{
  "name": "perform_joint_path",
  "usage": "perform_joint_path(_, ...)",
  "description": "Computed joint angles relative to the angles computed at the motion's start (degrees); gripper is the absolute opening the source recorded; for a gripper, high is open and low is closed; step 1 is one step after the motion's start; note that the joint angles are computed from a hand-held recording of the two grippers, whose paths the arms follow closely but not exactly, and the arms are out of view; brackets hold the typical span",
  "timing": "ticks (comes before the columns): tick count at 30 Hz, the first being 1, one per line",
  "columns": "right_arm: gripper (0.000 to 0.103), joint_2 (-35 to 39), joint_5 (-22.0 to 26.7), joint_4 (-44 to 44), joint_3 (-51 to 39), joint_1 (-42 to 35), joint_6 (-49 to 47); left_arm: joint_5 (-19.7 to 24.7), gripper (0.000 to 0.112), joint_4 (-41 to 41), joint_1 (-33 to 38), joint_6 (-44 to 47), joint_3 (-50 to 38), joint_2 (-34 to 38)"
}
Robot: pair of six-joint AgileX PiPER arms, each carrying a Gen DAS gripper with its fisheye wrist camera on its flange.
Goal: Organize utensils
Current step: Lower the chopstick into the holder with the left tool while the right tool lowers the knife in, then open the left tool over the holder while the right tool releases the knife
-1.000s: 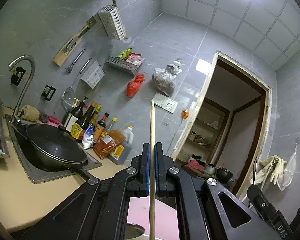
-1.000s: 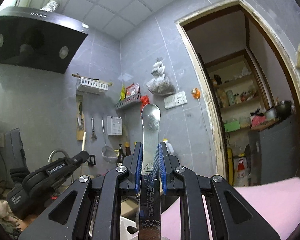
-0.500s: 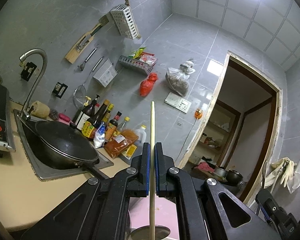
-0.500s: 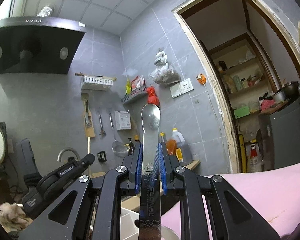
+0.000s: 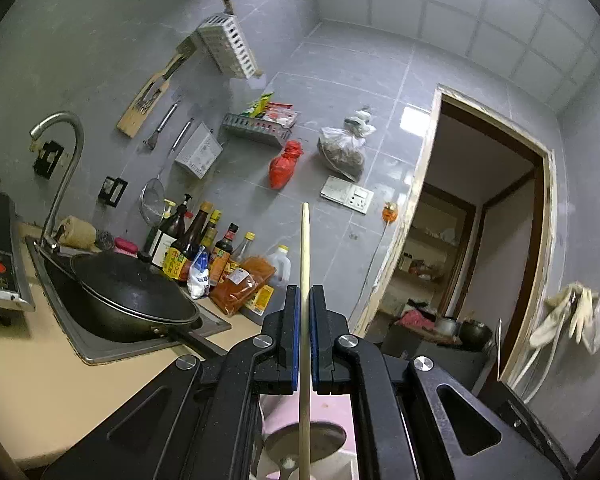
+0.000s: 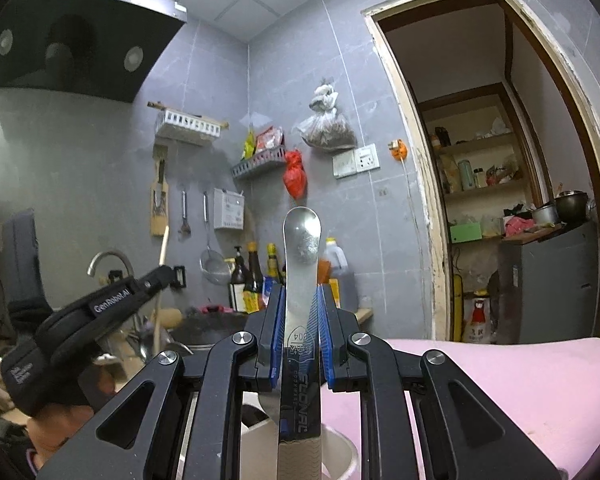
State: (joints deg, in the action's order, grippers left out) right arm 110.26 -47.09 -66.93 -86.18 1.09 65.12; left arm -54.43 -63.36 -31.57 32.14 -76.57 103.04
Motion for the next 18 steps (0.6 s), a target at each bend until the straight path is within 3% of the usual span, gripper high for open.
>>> perform_joint_path(14, 0.014, -0.27, -0.36, -2.29, -0.14, -0.75, 2.42, 2.46, 0.003, -1.89, -2.16, 4.98, 0.22, -0.02)
perform_joint_path(18, 0.019, -0.21, -0.76, -2.63, -0.01, -0.87, 2.42, 4.62, 0.003, -2.17, -1.66, 5.17, 0.15, -0.24)
